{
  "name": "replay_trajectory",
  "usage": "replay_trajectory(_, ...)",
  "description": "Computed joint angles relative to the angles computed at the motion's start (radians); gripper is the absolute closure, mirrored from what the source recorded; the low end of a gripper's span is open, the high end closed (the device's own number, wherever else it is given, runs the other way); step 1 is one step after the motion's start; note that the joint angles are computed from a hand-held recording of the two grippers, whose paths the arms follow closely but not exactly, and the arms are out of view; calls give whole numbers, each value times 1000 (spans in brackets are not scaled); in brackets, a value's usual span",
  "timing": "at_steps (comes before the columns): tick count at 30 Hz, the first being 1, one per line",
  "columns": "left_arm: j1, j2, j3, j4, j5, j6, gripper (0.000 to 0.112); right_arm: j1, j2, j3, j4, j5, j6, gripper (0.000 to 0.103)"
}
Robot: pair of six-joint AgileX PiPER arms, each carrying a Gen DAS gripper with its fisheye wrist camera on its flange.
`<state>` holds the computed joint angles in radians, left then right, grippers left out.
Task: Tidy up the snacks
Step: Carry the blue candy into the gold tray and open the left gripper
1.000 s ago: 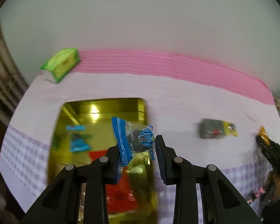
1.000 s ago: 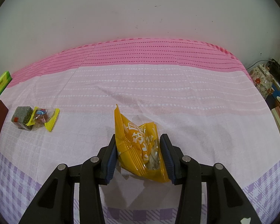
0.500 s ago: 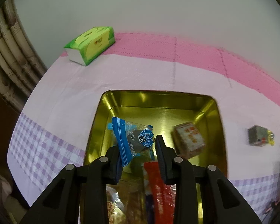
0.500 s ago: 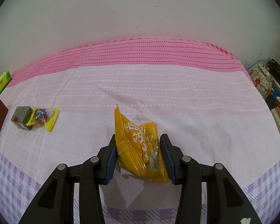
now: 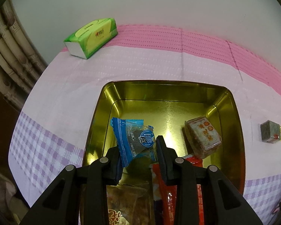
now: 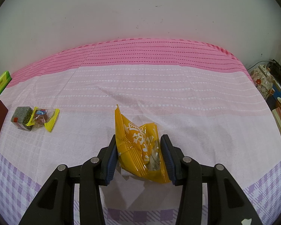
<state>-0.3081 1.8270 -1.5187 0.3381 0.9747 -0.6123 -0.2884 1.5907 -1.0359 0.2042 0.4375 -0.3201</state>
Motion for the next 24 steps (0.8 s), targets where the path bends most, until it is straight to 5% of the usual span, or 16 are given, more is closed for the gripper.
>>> replay_trajectory(15, 5, 2, -12, -31, 19, 38, 78, -2, 0, -1, -1, -1, -5, 60)
replay_trajectory(24, -1, -44, 15, -39, -1, 68, 66, -2, -1, -1, -3, -2, -7, 60)
